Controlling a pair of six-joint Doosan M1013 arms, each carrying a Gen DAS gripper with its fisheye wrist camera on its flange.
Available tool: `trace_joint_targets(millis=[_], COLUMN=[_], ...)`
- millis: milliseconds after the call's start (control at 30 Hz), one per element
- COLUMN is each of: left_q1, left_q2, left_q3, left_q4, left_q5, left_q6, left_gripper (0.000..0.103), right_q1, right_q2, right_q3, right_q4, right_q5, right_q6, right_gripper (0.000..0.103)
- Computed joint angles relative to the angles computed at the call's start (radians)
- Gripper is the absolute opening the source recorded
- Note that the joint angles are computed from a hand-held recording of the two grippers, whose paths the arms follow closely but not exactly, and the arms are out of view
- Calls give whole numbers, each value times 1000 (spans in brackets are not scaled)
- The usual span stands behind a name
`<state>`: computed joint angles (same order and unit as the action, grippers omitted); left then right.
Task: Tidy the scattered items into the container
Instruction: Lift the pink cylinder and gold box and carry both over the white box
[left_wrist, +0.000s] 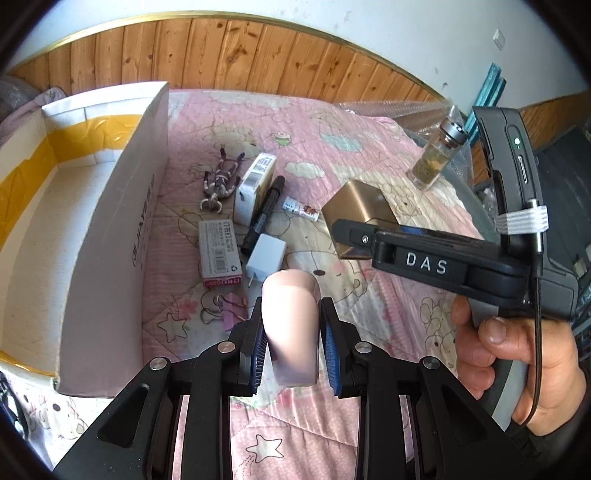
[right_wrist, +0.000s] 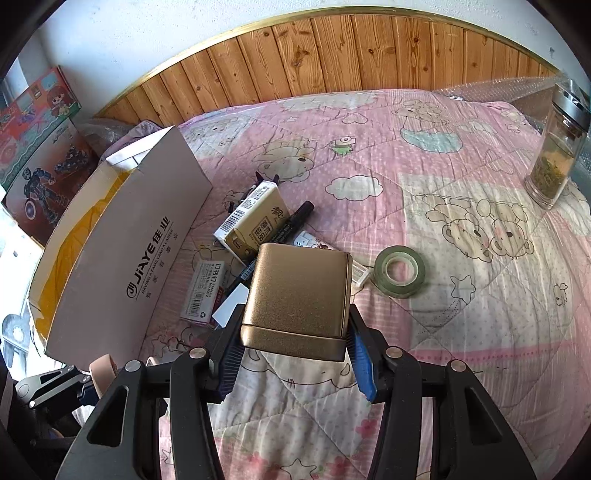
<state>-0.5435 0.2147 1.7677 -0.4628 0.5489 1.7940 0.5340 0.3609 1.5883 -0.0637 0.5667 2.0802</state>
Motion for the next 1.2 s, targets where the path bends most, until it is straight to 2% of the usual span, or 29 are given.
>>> trace_joint_targets(millis=[533, 1200], left_q1=[33, 72], left_q2=[-23, -43], left_q3=[-35, -45], left_q4=[15, 75], left_q5=[-74, -109], left_q6=[-78, -195], left_gripper=[28, 28], right_q1=[32, 68], right_q2=[-10, -13], right_q3=[-28, -68], right_q4=[25, 53], right_q5=[-39, -77], right_q6=[-39, -80], right_gripper=[52, 52])
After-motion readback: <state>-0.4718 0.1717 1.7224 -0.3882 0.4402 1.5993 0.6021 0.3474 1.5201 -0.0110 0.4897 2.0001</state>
